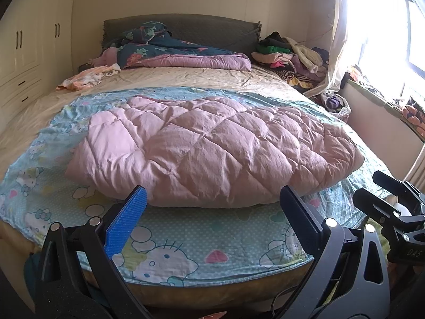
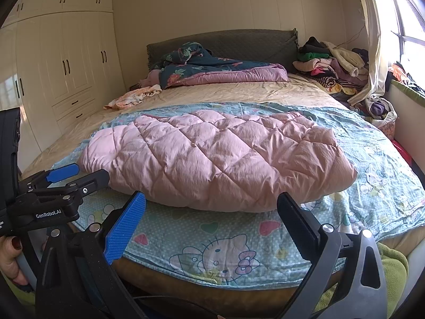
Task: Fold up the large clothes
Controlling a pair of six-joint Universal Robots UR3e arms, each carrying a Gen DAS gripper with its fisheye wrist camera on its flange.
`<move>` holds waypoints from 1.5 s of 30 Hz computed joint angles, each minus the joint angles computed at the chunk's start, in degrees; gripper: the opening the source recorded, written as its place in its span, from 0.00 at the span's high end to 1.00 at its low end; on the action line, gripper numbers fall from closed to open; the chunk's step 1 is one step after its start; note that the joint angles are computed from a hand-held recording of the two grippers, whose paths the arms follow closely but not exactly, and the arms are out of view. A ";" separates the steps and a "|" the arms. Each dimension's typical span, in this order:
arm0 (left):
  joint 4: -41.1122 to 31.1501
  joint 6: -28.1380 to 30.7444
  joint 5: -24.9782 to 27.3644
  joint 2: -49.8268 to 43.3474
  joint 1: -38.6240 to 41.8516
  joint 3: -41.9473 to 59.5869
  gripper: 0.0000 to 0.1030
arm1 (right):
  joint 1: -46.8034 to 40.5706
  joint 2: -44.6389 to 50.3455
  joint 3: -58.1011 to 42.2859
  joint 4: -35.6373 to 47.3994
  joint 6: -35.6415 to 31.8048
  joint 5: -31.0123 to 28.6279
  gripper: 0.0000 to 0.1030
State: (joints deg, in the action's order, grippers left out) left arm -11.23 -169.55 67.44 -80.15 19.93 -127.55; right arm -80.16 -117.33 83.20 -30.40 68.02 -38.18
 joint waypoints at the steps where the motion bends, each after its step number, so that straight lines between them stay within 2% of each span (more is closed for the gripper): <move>1: -0.08 -0.05 0.16 0.07 -0.12 0.04 0.09 | 0.00 0.05 -0.04 0.09 -0.09 0.03 0.04; 45: -1.21 0.07 0.18 0.66 0.57 0.60 0.09 | 0.31 -0.70 0.82 -0.93 0.82 -0.36 0.04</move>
